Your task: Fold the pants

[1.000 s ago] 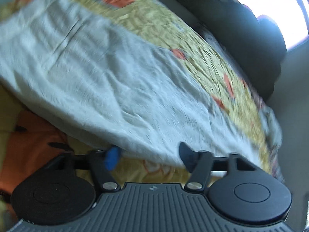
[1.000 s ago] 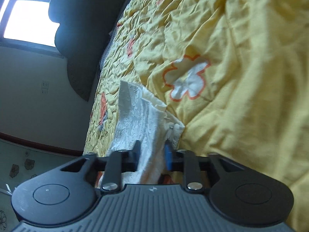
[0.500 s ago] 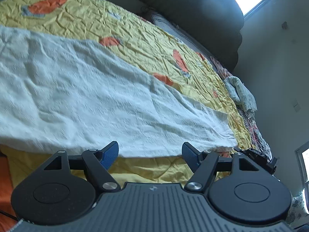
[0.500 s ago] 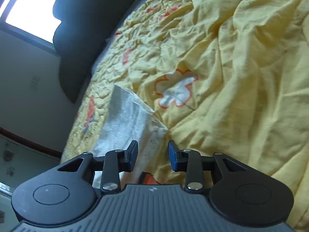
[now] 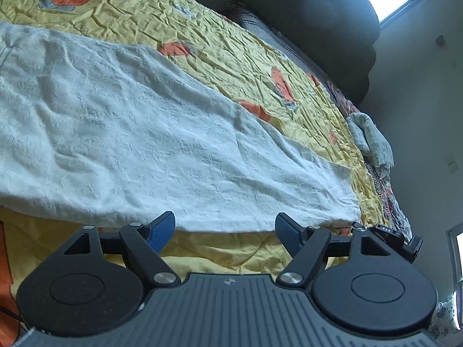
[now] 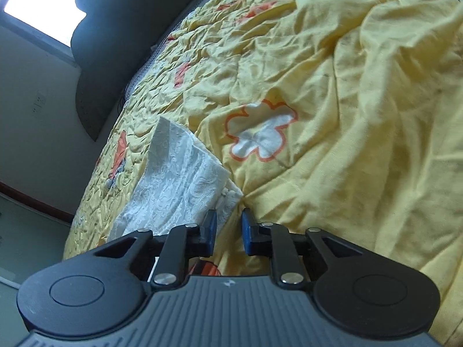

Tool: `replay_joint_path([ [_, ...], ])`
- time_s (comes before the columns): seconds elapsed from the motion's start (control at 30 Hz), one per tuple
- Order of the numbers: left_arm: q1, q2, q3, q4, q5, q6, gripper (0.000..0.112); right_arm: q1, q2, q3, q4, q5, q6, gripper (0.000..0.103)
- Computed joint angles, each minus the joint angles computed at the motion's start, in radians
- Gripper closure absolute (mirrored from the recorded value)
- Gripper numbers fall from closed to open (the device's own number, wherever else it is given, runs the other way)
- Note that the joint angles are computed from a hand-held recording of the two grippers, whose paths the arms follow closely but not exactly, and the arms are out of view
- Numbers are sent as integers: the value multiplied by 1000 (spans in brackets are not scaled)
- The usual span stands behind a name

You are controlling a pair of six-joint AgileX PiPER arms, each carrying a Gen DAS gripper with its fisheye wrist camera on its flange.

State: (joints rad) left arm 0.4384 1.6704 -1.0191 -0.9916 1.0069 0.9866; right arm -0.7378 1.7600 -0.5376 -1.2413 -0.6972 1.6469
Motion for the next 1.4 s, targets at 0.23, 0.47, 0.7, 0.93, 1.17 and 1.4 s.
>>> replay_joint_path([
  [0.23, -25, -5, 6, -6, 0, 3, 35, 64, 30, -52, 47, 20, 18, 89],
  [0.47, -27, 7, 15, -5, -82, -9, 32, 119, -4, 3, 291, 12, -206, 97],
  [0.7, -49, 49, 5, -2, -215, -14, 28, 54, 85, -27, 233, -48, -203, 98],
  [0.93, -44, 67, 40, -54, -254, 102, 26, -53, 165, -37, 126, -200, -120, 96],
  [1.17, -2, -10, 48, -23, -227, 94, 26, -183, 10, 70, 114, -252, -73, 92],
  [1.4, 173, -63, 97, -69, -267, 60, 26, -24, -42, 55, 126, -149, -59, 28],
])
